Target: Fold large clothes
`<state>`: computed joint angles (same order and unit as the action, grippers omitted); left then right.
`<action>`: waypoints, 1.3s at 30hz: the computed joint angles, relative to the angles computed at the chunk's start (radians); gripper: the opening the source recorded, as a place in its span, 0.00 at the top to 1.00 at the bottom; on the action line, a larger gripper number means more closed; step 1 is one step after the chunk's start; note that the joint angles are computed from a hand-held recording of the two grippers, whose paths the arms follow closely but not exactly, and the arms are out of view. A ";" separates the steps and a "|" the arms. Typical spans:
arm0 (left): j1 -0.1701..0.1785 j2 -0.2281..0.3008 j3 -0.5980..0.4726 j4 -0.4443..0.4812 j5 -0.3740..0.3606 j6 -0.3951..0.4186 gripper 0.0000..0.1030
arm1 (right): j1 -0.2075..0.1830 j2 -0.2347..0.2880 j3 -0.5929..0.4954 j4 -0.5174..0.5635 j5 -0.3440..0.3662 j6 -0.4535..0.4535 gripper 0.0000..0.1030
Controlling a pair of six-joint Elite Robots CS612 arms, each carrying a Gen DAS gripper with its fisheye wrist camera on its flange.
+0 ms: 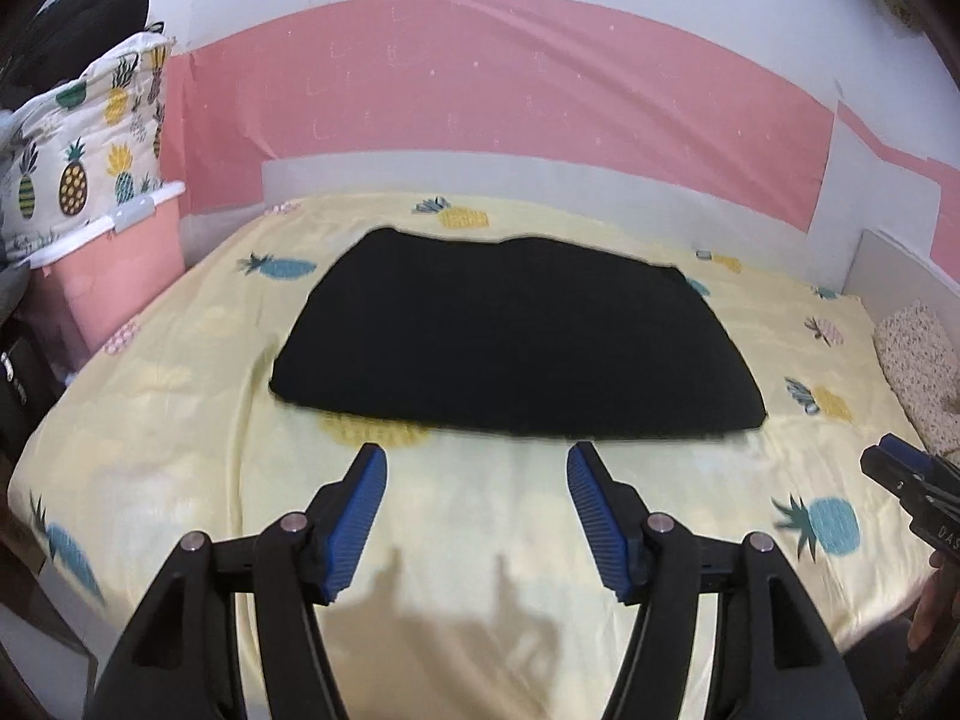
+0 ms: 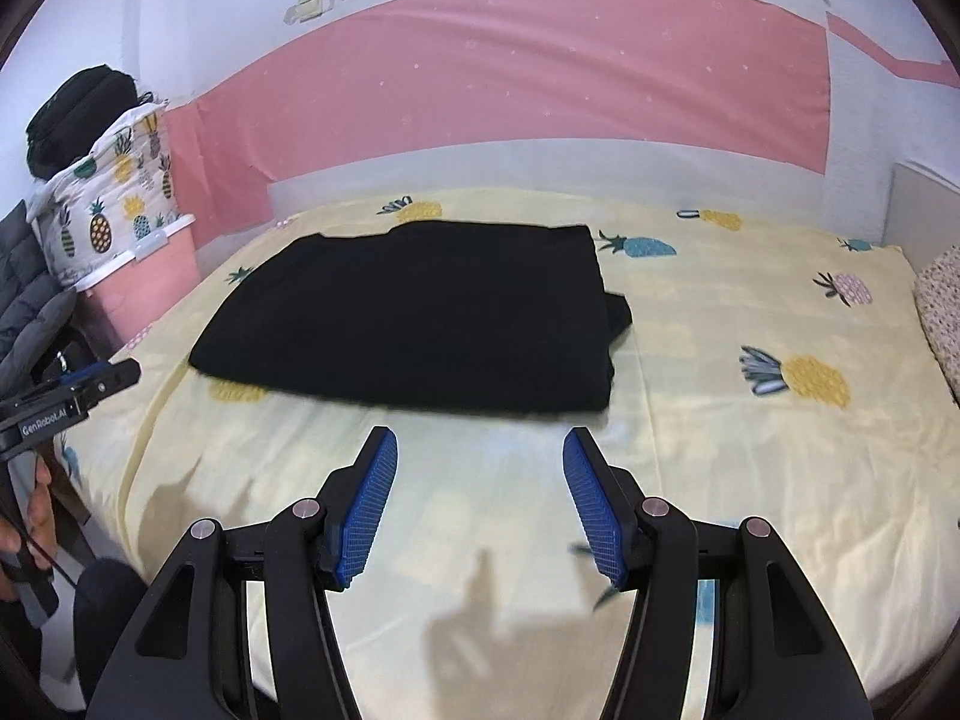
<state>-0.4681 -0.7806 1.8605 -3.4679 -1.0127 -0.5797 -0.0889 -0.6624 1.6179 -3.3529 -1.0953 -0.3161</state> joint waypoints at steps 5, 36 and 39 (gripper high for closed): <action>-0.022 -0.015 0.044 0.027 -0.013 -0.051 0.37 | 0.001 -0.022 0.058 -0.013 0.004 -0.021 0.43; -0.023 -0.001 0.032 0.092 -0.040 -0.061 0.37 | 0.030 -0.018 0.065 0.036 -0.035 -0.065 0.40; -0.026 -0.002 0.031 0.096 -0.036 -0.062 0.37 | 0.029 -0.019 0.064 0.040 -0.033 -0.066 0.40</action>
<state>-0.4943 -0.7825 1.8918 -3.3718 -1.0489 -0.6418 -0.0598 -0.6811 1.6821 -3.3127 -1.1285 -0.3824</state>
